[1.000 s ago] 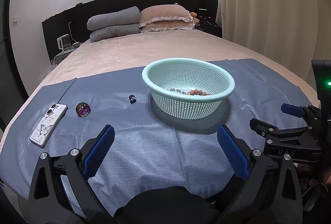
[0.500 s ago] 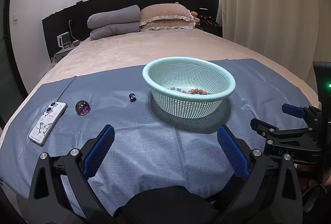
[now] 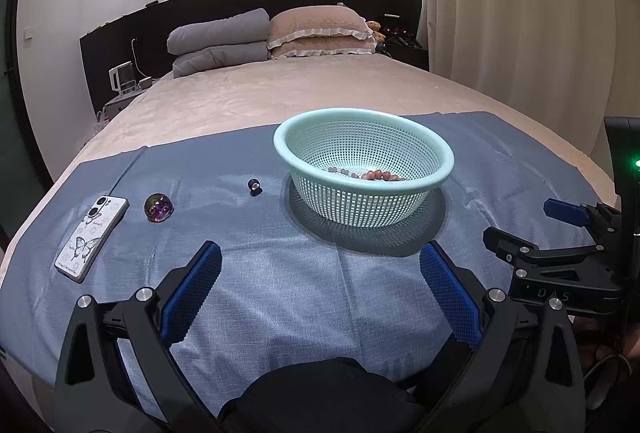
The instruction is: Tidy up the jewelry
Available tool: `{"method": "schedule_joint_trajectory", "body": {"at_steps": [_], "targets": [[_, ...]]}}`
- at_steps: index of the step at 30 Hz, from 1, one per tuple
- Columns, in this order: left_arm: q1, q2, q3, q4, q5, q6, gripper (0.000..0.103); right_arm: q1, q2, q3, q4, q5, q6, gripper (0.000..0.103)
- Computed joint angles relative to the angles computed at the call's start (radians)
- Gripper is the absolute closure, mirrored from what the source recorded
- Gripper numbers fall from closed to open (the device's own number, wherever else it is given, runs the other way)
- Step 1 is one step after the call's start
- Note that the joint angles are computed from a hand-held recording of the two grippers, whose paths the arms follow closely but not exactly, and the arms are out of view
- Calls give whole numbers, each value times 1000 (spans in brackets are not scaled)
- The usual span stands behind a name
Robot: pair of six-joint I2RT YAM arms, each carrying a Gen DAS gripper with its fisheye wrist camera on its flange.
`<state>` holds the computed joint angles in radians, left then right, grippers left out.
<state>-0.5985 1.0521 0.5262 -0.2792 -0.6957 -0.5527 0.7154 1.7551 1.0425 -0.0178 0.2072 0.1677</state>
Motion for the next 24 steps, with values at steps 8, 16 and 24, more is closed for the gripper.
{"method": "schedule_joint_trajectory", "body": {"at_steps": [8, 16, 24], "targets": [[3, -1, -1, 1, 3, -2, 6, -1, 1, 2, -3, 0, 0, 8], [6, -6, -6, 2, 6, 3, 6, 1, 0, 0, -1, 2, 2, 8], [14, -7, -5, -7, 5, -8, 6, 3, -1, -1, 0, 4, 2, 8]]}}
